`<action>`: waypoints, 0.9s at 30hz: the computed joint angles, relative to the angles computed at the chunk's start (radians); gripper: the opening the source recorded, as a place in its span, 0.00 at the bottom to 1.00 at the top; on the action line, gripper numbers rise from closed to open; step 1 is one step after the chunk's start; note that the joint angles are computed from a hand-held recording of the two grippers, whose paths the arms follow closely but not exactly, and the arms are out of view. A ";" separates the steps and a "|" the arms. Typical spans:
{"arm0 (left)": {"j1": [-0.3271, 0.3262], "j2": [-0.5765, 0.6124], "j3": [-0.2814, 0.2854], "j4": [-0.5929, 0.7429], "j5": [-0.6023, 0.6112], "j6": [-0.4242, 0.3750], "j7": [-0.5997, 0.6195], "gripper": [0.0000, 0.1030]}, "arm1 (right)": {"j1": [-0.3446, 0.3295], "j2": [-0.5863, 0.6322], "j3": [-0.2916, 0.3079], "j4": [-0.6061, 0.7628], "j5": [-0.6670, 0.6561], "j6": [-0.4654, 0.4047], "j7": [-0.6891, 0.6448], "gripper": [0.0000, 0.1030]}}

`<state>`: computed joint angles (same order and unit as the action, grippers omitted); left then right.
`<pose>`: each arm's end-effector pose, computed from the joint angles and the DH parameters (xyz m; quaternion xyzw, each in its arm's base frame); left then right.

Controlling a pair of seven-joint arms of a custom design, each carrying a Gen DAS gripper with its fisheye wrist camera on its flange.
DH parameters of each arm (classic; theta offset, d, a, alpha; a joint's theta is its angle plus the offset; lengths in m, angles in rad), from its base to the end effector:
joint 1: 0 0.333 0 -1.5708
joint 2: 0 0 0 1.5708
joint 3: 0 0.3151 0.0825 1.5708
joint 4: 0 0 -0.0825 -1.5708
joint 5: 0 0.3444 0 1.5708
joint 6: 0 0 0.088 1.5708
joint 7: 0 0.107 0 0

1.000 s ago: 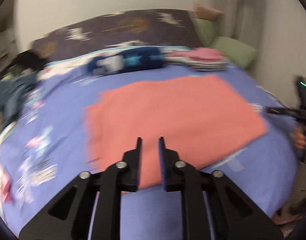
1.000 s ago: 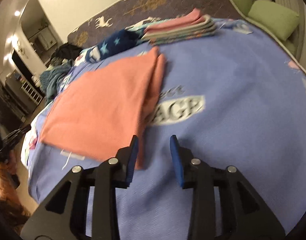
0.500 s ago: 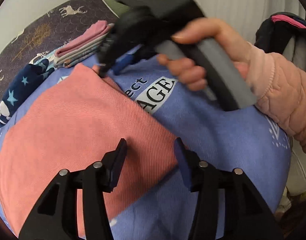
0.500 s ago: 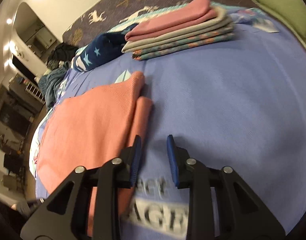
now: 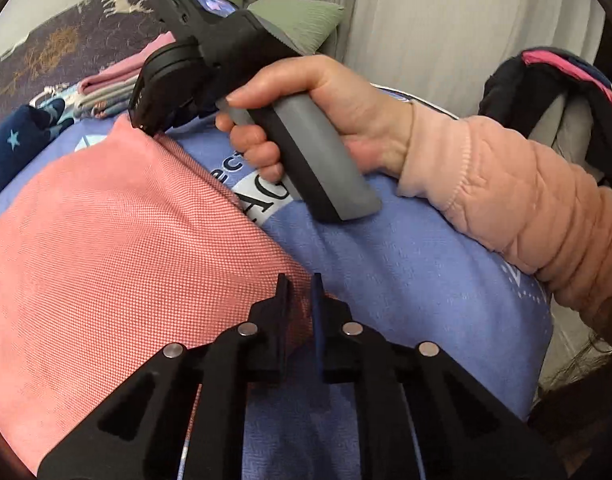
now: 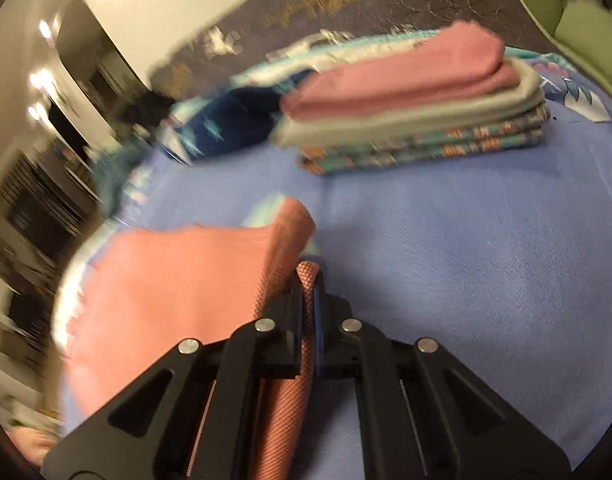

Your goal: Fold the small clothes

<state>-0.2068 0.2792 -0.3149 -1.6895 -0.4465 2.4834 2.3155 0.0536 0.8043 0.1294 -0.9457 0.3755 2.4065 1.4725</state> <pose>0.5690 -0.2987 0.5132 -0.2894 0.8987 -0.3238 0.0609 0.7660 0.0989 0.4841 -0.6600 0.6505 -0.0678 0.3697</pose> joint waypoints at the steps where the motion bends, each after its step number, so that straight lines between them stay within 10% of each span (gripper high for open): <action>1: 0.002 -0.011 -0.003 -0.019 -0.006 0.012 0.011 0.09 | -0.011 0.003 0.014 0.001 0.022 0.005 -0.001 0.05; 5: 0.000 -0.021 0.008 -0.027 -0.038 0.009 0.007 0.13 | 0.007 -0.133 -0.046 -0.198 0.001 0.150 0.075 0.23; 13: 0.033 -0.098 0.027 -0.134 -0.059 0.163 -0.005 0.18 | -0.064 -0.481 0.083 -0.697 0.222 0.195 -0.266 0.19; 21: 0.098 -0.181 0.147 -0.297 0.120 0.387 -0.278 0.35 | 0.253 -0.596 -0.200 -0.870 -0.473 0.374 0.305 0.27; 24: 0.167 -0.210 0.184 -0.339 0.082 0.448 -0.346 0.35 | 0.307 -0.623 -0.215 -0.867 -0.712 0.387 0.420 0.34; 27: 0.247 -0.204 0.204 -0.330 -0.046 0.438 -0.357 0.35 | 0.291 -0.571 -0.114 -0.765 -0.670 0.334 0.284 0.43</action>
<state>0.0406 0.0751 -0.1106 -2.0196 -0.4923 2.9219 1.9586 0.3448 0.2336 0.0155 -1.7108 -0.2949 2.7406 1.7564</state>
